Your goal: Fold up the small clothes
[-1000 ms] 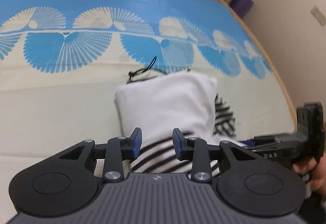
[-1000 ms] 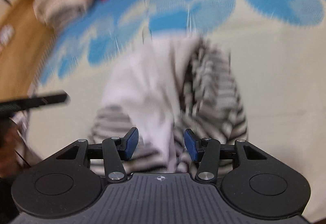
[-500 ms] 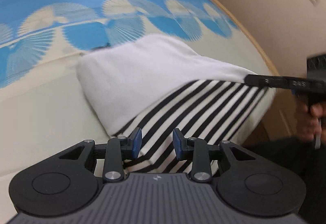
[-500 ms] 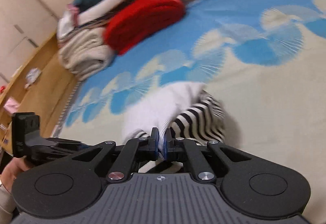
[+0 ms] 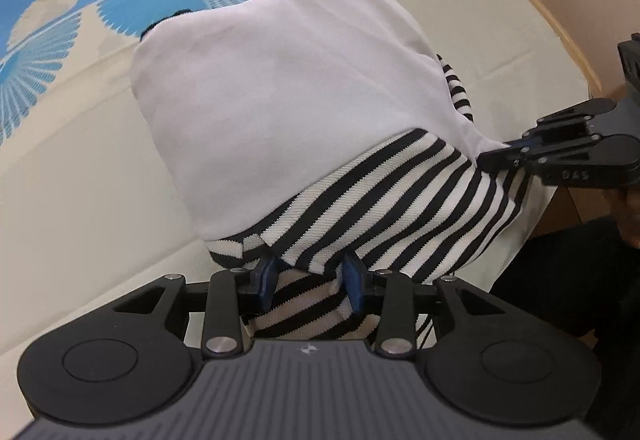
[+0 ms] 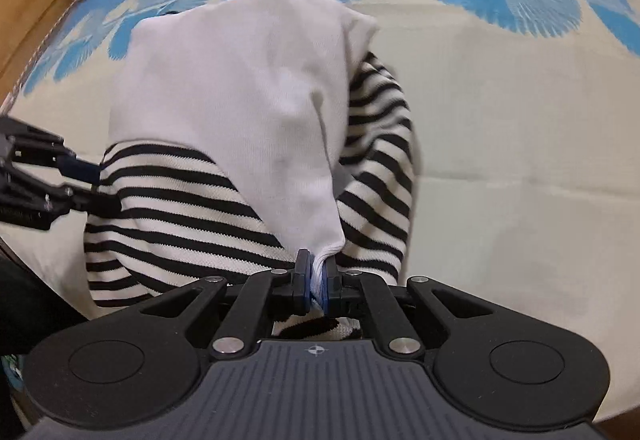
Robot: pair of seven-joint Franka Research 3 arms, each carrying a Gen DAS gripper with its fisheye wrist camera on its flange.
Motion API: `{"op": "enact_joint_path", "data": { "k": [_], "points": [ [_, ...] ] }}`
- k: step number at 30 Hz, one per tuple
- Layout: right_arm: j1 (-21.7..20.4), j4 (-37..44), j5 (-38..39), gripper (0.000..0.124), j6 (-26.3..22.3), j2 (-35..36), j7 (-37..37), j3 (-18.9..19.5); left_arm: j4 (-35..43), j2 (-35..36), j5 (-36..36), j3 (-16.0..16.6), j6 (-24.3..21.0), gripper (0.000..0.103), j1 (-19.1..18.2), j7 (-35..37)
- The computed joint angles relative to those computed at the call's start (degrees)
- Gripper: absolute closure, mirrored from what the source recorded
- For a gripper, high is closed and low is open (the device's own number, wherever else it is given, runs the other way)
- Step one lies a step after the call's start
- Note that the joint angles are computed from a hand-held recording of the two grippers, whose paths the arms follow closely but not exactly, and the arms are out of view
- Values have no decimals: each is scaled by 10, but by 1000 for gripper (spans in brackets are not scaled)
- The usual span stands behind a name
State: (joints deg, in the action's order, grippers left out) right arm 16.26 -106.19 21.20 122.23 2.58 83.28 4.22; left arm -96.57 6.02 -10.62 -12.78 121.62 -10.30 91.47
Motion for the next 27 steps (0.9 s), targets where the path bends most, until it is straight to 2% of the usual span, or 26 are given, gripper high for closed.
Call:
{"op": "enact_joint_path", "data": {
  "k": [3, 5, 6, 7, 8, 10, 11, 13, 15, 17, 23, 24, 25, 26, 27],
  "points": [
    [-10, -19, 61, 115, 32, -15, 1, -7, 10, -4, -35, 7, -10, 61, 13, -7],
    [-18, -47, 124, 111, 103, -30, 12, -13, 6, -14, -48, 16, 21, 56, 24, -33],
    [-20, -61, 152, 105, 140, -38, 17, -14, -2, -19, -67, 21, 39, 54, 31, -47],
    [-21, -70, 178, 99, 172, -41, 21, -15, -9, -22, -81, 26, 58, 47, 37, -64],
    [-21, -75, 197, 97, 200, -40, 26, -14, -15, -24, -86, 30, 78, 42, 42, -88],
    [-18, -72, 196, 91, 233, -29, 40, -11, -12, -16, -85, 34, 96, 39, 49, -136],
    [-17, -66, 190, 89, 238, -20, 48, -9, -8, -10, -91, 35, 97, 39, 52, -150],
    [-14, -46, 185, 75, 242, 0, 67, -6, -4, 1, -112, 33, 108, 33, 59, -167],
    [-9, -23, 161, 70, 251, 28, 110, -3, -10, 4, -133, 29, 126, 27, 63, -182],
    [-9, 7, 149, 70, 241, 61, 148, -1, -3, 19, -145, 25, 139, 22, 65, -199],
    [-14, 66, 159, 70, 244, 131, 212, 10, 26, 66, -167, 13, 141, 20, 78, -233],
    [-19, 73, 174, 75, 243, 137, 209, 16, 31, 74, -170, 10, 144, 20, 79, -237],
    [-25, 79, 193, 101, 242, 144, 197, 24, 39, 84, -169, 8, 143, 20, 80, -245],
    [-29, 84, 207, 122, 246, 149, 180, 30, 45, 92, -166, 7, 141, 20, 80, -255],
    [-26, 84, 206, 121, 268, 149, 164, 32, 52, 100, -165, 5, 142, 20, 81, -263]
  ]
}}
